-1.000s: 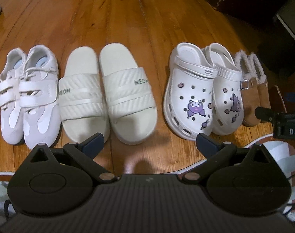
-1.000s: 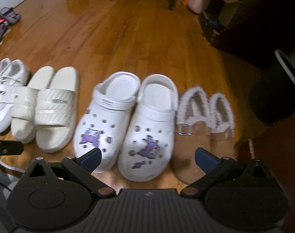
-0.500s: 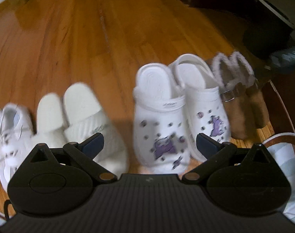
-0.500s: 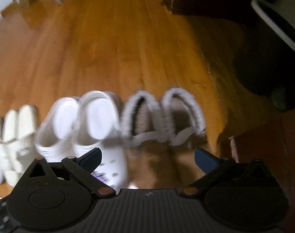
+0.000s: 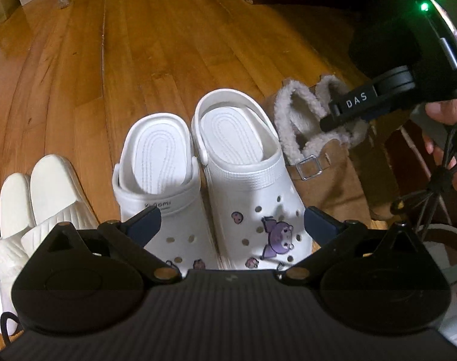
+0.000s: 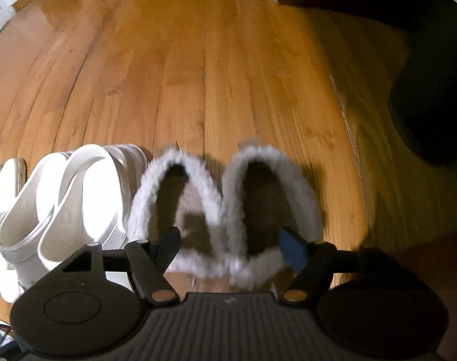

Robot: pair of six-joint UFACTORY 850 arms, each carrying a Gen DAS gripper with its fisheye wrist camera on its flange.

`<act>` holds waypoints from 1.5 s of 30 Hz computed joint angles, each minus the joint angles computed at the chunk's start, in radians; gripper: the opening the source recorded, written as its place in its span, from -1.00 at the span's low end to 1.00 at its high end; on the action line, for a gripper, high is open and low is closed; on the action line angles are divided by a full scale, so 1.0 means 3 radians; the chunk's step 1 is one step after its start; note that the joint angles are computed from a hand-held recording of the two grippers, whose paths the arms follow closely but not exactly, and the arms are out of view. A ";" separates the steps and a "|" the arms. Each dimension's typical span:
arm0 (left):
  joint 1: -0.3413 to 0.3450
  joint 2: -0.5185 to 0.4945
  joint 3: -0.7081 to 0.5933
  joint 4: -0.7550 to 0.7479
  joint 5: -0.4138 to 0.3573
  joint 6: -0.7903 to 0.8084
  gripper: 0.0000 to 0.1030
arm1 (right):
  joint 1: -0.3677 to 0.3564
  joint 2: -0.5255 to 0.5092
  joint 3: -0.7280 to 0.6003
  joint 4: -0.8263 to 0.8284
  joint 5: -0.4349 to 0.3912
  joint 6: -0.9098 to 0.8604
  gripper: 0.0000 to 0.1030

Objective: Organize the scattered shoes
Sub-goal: 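Grasp both brown slippers by their heels with the right tool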

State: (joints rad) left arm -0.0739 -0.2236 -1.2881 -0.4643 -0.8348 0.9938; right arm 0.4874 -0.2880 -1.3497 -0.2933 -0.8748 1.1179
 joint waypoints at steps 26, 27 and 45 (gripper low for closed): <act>-0.0149 -0.0025 0.0014 -0.0179 0.0319 0.0098 1.00 | 0.0172 0.0374 0.0836 -0.1747 0.1057 0.1766 -0.75; -0.0153 -0.0033 0.0007 -0.0178 0.0323 0.0085 1.00 | 0.0207 0.0404 0.0863 -0.1861 0.1033 0.1872 -0.75; -0.0059 -0.0160 -0.0162 -0.0554 0.0456 0.0338 1.00 | 0.0712 0.0693 0.0841 -0.3378 0.0287 0.2901 -0.76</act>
